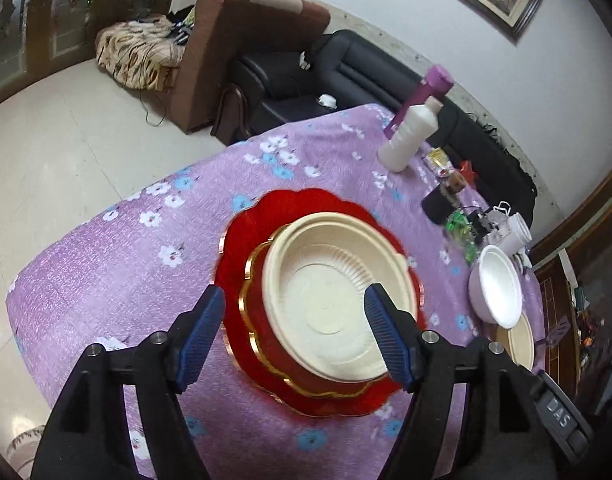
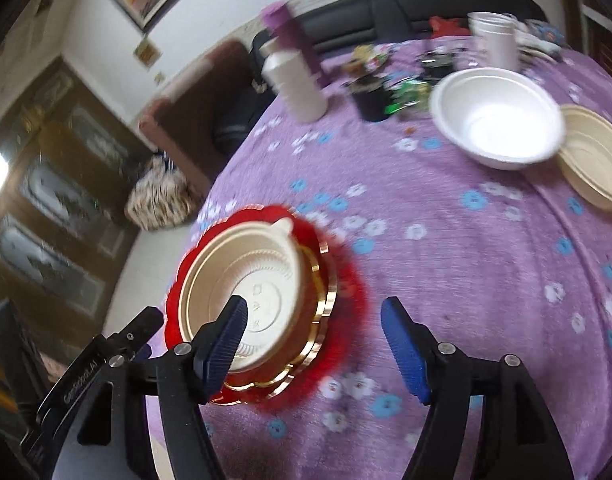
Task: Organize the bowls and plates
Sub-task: 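Move both grippers to the large white bowl and grasp its rim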
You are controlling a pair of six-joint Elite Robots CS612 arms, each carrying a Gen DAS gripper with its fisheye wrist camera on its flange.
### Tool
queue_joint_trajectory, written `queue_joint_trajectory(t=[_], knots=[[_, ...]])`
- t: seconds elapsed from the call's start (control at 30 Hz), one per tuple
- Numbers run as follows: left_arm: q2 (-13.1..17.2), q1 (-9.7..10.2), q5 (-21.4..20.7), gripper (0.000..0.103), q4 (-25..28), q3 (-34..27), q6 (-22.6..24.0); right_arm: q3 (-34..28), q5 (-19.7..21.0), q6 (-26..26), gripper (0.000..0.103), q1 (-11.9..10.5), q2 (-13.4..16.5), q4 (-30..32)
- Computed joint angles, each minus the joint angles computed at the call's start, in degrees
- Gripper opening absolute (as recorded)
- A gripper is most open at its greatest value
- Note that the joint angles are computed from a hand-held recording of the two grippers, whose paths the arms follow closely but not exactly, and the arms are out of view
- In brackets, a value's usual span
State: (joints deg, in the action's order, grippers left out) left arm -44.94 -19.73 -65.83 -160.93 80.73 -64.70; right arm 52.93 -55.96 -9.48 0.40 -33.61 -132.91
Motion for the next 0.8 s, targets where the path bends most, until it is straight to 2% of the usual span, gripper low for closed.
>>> queue_joint_trajectory(t=[0.1, 0.23, 0.33, 0.43, 0.5, 0.67, 0.8], knots=[[1.0, -0.69, -1.7, 0.072, -0.4, -2.1, 3.8, 1.1, 1.5, 3.4, 0.072, -1.9, -0.4, -1.5], [3.2, -1.74, -6.2, 0.072, 0.8, -6.9, 11.8, 2.8, 1.6, 8.0, 0.072, -4.9, -1.2, -4.0], [5.7, -2.76, -11.7, 0.072, 2.2, -11.9, 18.7, 4.3, 0.9, 12.3, 0.072, -7.4, -1.8, -7.5], [8.9, -3.74, -18.7, 0.072, 6.2, -18.7, 26.0, 5.0, -0.5, 15.5, 0.072, -9.3, -2.1, -10.0], [11.1, -4.3, -22.8, 0.072, 8.4, -23.0, 29.2, 5.7, -2.0, 17.9, 0.072, -10.7, -2.4, -12.2], [17.9, -5.21, -31.2, 0.072, 18.1, -36.4, 31.1, 4.9, -5.9, 23.8, 0.072, -13.5, -1.6, -14.3], [22.5, -6.24, -32.0, 0.072, 25.0, -45.7, 32.3, 2.2, -6.9, 25.9, 0.074, -14.6, 0.2, -12.2]])
